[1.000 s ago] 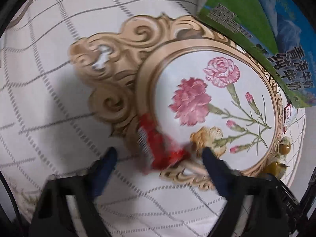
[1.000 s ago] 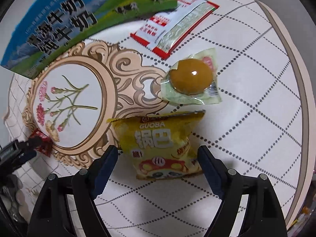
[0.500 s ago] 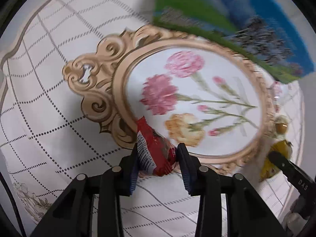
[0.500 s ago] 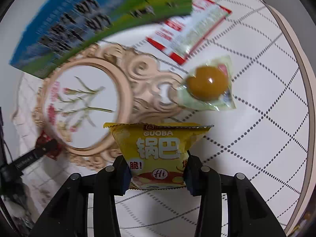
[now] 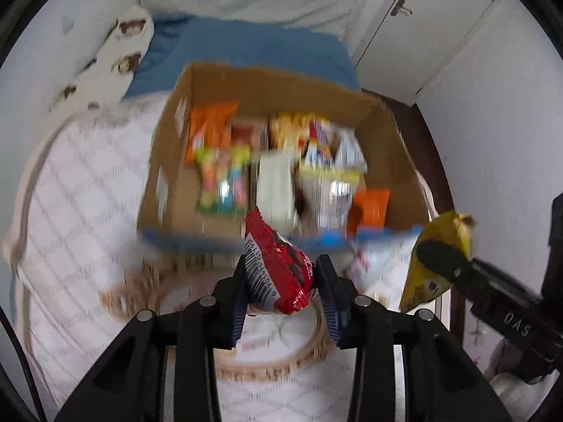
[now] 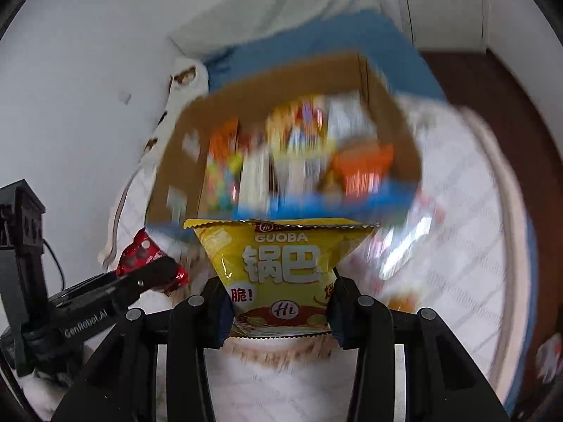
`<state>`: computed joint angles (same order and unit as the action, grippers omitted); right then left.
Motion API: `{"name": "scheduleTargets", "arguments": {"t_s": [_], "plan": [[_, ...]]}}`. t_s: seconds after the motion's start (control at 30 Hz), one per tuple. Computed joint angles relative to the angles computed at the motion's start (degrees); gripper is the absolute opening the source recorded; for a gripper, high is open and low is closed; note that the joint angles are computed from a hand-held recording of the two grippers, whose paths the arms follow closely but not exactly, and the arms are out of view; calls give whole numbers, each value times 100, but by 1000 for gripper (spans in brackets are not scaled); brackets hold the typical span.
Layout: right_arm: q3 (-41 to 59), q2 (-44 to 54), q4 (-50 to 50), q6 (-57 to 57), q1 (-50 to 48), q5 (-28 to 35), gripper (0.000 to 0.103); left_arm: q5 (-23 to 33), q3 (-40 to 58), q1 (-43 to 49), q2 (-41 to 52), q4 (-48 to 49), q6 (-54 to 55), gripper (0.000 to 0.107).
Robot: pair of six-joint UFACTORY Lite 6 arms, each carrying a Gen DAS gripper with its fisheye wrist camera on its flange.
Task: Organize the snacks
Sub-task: 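Carry both packets into the cardboard box and open both grippers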
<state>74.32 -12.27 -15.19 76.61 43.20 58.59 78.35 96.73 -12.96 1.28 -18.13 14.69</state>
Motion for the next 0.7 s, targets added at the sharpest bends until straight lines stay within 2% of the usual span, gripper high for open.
{"name": "scheduleTargets", "arguments": {"t_s": [0.1,0.13,0.27,0.33,0.37,0.57,0.63,0.67,0.7], "plan": [[1060,813,323,-1337,-1159,194,46,153,1429,-409,1199,298,-522,34],[1310,1010,451,-1746,-1532,254,46,373,1990,-437,1574,391,-608,34],[2385,2083,728,-2731,-2478,462,46,883,3962,-622,3224,920,-894,34],[2749,2559,736,-2998,-2730,561,46,772,4128,-684,3629,1180,-912,34],[2865,2728,792,-3128,-2863,576,46,614,3852,-722,3629,1265,-1005,34],[2515,3308,796,-3343,-3198,213,46,497,3853,-816,4062,1583,-1078,36],[2413,3480,793,-3410,-3268,142,57,531,3879,-821,4142,1622,-1164,38],[2467,3631,770,-3431,-3287,155,80,535,3882,-817,4191,1620,-1206,40],[2460,3687,775,-3461,-3312,136,96,549,3908,-821,4235,1615,-1246,52]]}}
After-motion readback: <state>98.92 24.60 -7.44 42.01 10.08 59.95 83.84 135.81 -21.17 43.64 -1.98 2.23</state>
